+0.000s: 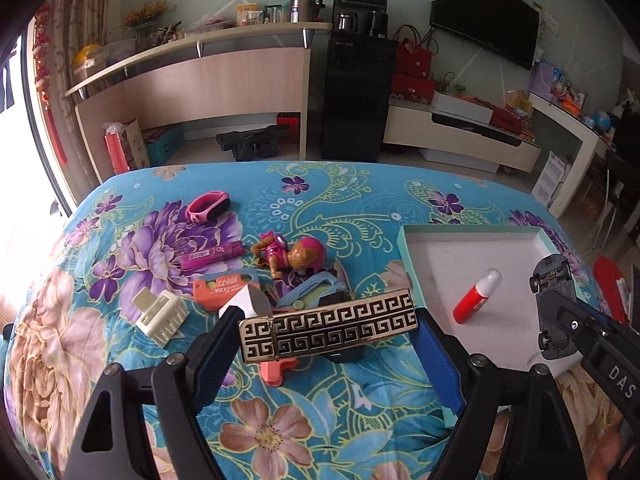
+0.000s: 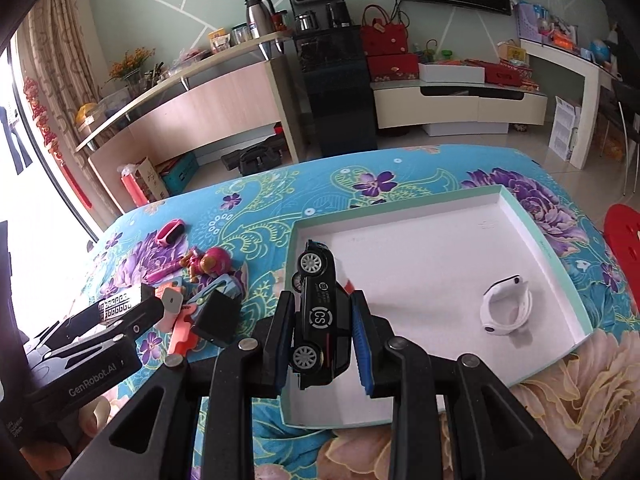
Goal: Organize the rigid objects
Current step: 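Carry the black toy car and gold bar over the white tray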
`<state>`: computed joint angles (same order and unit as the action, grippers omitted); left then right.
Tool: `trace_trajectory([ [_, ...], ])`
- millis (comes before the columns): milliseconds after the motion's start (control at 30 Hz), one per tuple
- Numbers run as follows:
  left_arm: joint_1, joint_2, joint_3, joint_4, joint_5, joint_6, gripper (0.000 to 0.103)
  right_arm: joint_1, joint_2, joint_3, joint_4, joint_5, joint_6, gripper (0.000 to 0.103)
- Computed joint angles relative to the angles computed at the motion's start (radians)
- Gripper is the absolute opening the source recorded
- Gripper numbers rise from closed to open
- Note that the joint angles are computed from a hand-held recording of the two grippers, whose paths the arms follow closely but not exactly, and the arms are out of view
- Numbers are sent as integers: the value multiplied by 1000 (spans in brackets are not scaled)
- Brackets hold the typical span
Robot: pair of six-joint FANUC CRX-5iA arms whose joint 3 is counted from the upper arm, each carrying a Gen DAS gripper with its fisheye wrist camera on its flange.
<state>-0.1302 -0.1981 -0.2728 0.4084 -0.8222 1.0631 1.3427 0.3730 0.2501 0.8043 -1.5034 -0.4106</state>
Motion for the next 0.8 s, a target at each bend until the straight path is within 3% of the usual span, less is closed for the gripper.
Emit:
trace_trajectory([
  [367,-187,21,-13,-7,75,-62,86,27,-69,-86,-86,-155,-159,29],
  [567,-249,58,-9,-27,87,-62,86,30,-89,-116,-133,-183,-197,29],
  [800,-274,86,-8,-39,79,-48,86,24,-116,-159,-183,-152,-223,29],
])
